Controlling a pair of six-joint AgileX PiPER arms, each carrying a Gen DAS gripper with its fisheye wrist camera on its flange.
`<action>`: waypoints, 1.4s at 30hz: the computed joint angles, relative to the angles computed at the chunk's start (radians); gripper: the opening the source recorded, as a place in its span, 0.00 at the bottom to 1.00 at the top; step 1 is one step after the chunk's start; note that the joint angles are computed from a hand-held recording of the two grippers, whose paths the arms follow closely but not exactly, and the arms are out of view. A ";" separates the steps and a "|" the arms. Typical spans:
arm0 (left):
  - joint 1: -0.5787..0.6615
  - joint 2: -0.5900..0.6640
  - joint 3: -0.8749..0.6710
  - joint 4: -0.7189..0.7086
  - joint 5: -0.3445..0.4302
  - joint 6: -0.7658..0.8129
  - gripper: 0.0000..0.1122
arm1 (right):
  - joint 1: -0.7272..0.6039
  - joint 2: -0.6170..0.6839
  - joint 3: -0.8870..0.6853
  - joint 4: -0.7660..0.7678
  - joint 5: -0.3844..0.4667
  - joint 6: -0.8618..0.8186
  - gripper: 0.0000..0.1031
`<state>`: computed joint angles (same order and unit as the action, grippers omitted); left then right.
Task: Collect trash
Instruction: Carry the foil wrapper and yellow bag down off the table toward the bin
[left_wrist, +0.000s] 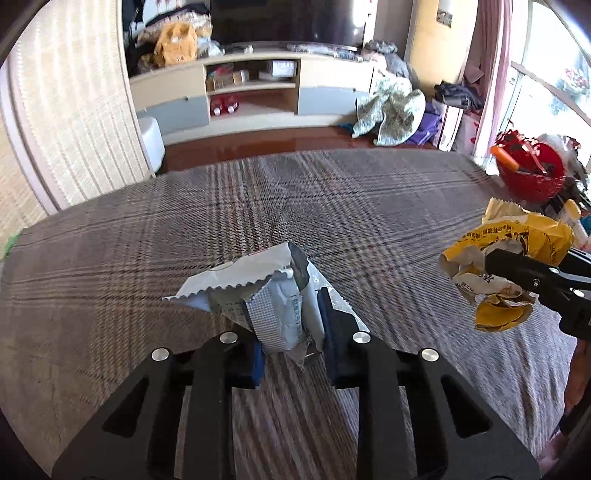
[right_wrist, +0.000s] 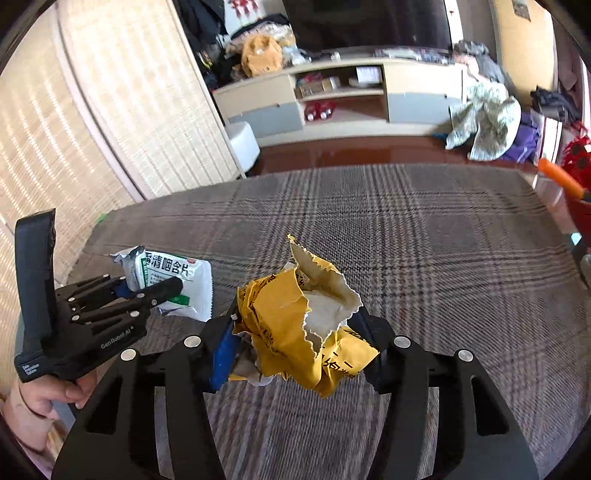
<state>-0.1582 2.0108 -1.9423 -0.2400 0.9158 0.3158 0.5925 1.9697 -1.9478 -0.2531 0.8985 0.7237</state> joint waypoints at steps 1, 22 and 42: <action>-0.001 -0.051 0.062 -0.005 -0.024 0.001 0.20 | 0.020 -0.037 0.046 -0.028 -0.007 0.030 0.55; -0.162 -1.126 1.002 0.047 -0.027 -0.117 0.20 | 0.683 -0.546 0.670 -0.475 0.166 0.710 0.55; -0.129 -1.521 1.555 0.011 0.022 -0.245 0.21 | 0.985 -0.376 0.801 -0.485 0.136 1.128 0.55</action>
<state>-0.2877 0.4893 -0.3871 -0.2286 0.9379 0.0710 1.5771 1.5935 -1.1473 -0.7378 1.0343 1.8521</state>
